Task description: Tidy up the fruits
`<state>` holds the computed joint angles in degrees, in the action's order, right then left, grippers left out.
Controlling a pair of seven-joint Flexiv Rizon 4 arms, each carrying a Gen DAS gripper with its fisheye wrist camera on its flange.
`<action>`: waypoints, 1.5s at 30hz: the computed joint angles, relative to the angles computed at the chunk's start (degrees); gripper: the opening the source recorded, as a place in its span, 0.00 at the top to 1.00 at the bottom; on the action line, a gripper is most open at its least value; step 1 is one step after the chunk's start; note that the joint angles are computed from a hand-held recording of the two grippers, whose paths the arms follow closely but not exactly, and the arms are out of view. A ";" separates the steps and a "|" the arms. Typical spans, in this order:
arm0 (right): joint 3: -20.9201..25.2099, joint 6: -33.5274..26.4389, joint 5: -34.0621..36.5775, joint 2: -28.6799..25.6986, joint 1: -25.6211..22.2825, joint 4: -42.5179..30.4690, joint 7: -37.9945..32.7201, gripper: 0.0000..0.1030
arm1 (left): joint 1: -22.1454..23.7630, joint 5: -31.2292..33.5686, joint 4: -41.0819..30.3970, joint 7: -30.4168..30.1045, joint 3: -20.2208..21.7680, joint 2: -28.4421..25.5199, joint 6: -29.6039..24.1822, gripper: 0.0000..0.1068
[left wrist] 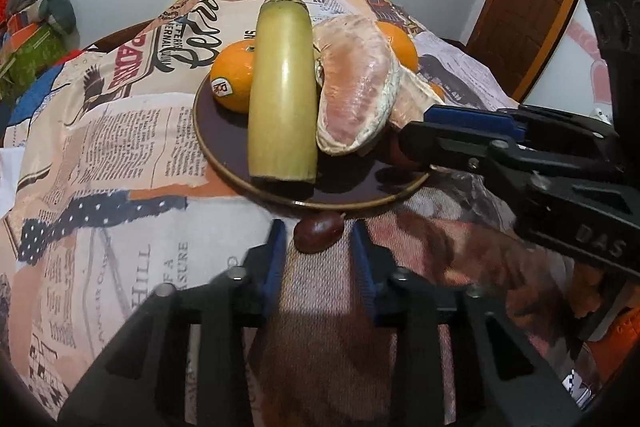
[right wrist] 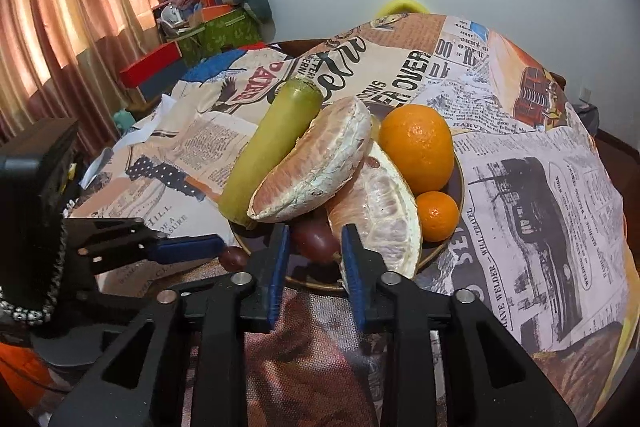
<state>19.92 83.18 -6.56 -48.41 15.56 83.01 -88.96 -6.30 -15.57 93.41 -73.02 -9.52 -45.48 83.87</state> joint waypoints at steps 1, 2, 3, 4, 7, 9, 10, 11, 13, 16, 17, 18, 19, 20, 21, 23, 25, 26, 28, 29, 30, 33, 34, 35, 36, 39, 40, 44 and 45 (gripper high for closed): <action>0.18 0.28 0.13 -0.01 -0.17 0.05 -0.12 0.72 | 0.09 -0.09 -0.21 -0.01 -0.10 -0.10 -0.22 0.78; 0.55 0.32 0.23 -0.05 -0.46 -0.01 -0.31 0.72 | 0.29 -0.23 -0.26 0.02 -0.36 -0.14 -0.25 0.79; 0.79 0.30 0.30 -0.07 -0.63 -0.02 -0.46 0.72 | 0.51 -0.33 -0.08 0.09 -0.63 -0.03 -0.25 0.80; 0.85 0.27 0.35 -0.03 -0.68 -0.01 -0.52 0.72 | 0.64 -0.33 -0.06 0.23 -0.71 0.00 -0.27 0.80; 0.90 0.85 0.66 0.26 -0.82 0.42 -0.50 0.72 | 1.05 -0.29 1.04 0.58 -1.32 0.82 0.65 0.80; 0.98 1.45 1.01 0.49 -1.05 0.80 -0.17 0.72 | 1.20 -0.29 1.60 0.76 -1.69 1.37 1.53 0.80; 1.17 1.66 1.18 0.58 -1.30 0.96 -0.02 0.72 | 1.23 -0.31 1.59 0.80 -1.83 1.44 1.84 0.80; 1.31 1.82 1.29 0.63 -1.49 1.04 0.13 0.72 | 1.40 -0.41 1.52 0.91 -2.18 1.46 2.12 0.80; 1.04 2.33 1.42 0.97 -1.57 1.45 0.71 0.72 | 1.72 -0.59 1.24 1.28 -3.07 1.41 2.42 0.80; 1.10 3.05 1.41 1.49 -2.03 2.25 1.33 0.72 | 0.76 -0.61 -0.48 1.29 -2.68 0.68 2.00 0.80; 1.06 3.28 1.35 1.67 -2.13 2.50 1.53 0.72 | 0.15 -0.58 -1.06 1.02 -2.08 0.50 1.63 0.80; 1.06 3.51 1.28 1.86 -2.28 2.74 1.71 0.72 | -0.67 -0.53 -1.88 0.57 -1.16 0.18 1.08 0.80; 1.16 3.66 1.19 2.02 -2.47 2.95 1.84 0.72 | -1.32 -0.51 -2.55 0.06 -0.38 -0.10 0.64 0.80; 1.30 3.77 1.09 2.14 -2.69 3.11 1.92 0.72 | -1.76 -0.52 -3.03 -0.39 0.14 -0.23 -0.01 0.80; 1.37 4.02 1.00 2.29 -2.85 3.33 2.02 0.71 | -1.95 -0.62 -3.54 -0.74 0.37 -0.41 -0.83 0.76; 1.86 4.41 0.83 2.49 -3.41 3.67 2.01 0.70 | -1.89 -0.86 -3.86 -1.28 0.28 -0.54 -1.43 0.66; 2.30 4.86 0.66 2.68 -3.89 3.98 1.98 0.68 | -1.10 -1.05 -3.42 -0.92 -0.95 -0.55 -0.69 0.63; 2.29 5.26 0.58 2.82 -3.94 4.20 2.07 0.67 | -1.51 -0.85 -3.48 -1.15 -0.38 -0.45 -0.81 0.63; 2.12 5.90 0.35 3.08 -3.92 4.55 2.48 0.67 | -2.17 -0.40 -3.19 -1.70 0.58 0.00 -0.56 0.63; 2.32 6.12 0.24 3.18 -4.13 4.65 2.63 0.67 | -2.02 -0.33 -2.67 -1.76 0.39 0.41 -0.13 0.63; 2.43 6.40 0.12 3.35 -4.25 4.83 2.80 0.67 | -1.62 -0.29 -1.92 -1.66 -0.05 1.03 0.50 0.63; 1.40 8.27 -0.22 4.87 -3.70 6.48 3.88 0.67 | -1.63 0.12 0.58 -2.42 0.11 3.40 3.63 0.63; 0.95 9.03 -0.46 5.39 -3.43 7.05 4.34 0.67 | -1.50 0.30 1.48 -2.61 -0.04 4.26 4.89 0.63; 0.12 10.44 -0.59 6.49 -2.90 8.21 4.96 0.67 | -1.41 0.50 2.62 -2.93 -0.18 5.31 6.49 0.63; -0.43 11.48 -0.92 7.18 -2.61 9.00 5.54 0.67 | -1.19 0.70 3.76 -3.23 -0.46 6.44 8.15 0.63; -3.20 15.69 -1.75 10.50 -0.92 12.57 7.78 0.67 | 0.53 1.50 7.28 -3.96 -2.69 10.17 13.28 0.63; -4.52 17.44 -1.84 11.79 -0.03 13.93 8.57 0.67 | 0.81 1.96 8.37 -4.36 -3.01 11.33 15.04 0.63; -11.79 25.28 -0.52 17.62 5.77 19.79 10.84 0.67 | -1.18 3.82 12.03 -7.00 -0.57 16.16 22.48 0.55; -14.02 26.95 0.19 18.84 7.78 21.06 11.10 0.66 | -3.10 3.88 13.04 -7.62 1.57 17.52 24.72 0.52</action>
